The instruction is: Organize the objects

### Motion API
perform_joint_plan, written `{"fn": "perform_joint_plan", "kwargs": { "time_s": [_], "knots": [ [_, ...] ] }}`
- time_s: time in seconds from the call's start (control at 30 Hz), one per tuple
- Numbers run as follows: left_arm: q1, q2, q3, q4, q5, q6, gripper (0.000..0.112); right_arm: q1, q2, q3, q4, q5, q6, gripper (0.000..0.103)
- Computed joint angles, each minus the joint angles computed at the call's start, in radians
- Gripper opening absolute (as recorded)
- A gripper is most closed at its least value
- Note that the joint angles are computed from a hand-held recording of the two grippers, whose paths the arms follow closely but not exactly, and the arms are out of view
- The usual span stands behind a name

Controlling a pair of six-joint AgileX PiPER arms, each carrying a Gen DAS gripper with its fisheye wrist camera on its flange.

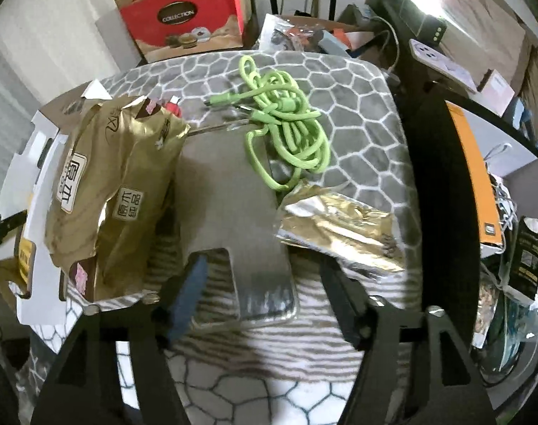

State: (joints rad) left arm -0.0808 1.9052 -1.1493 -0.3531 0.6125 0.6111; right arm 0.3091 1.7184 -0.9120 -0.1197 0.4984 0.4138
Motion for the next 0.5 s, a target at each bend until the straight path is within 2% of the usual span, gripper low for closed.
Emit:
{"fn": "perform_joint_plan", "kwargs": {
  "time_s": [0.17,0.2,0.5],
  "knots": [
    [-0.002,0.0,-0.001,0.004,0.0,-0.006,0.013,0.069,0.078,-0.064,-0.073,0.038,0.054,0.076],
    [-0.002,0.0,-0.001,0.004,0.0,-0.006,0.013,0.074,0.081,-0.063,-0.085,0.032,0.064,0.081],
    [-0.002,-0.001,0.0,0.003,-0.001,-0.007,0.013,0.088,0.124,-0.083,-0.098,0.05,0.071,0.086]
  ]
}}
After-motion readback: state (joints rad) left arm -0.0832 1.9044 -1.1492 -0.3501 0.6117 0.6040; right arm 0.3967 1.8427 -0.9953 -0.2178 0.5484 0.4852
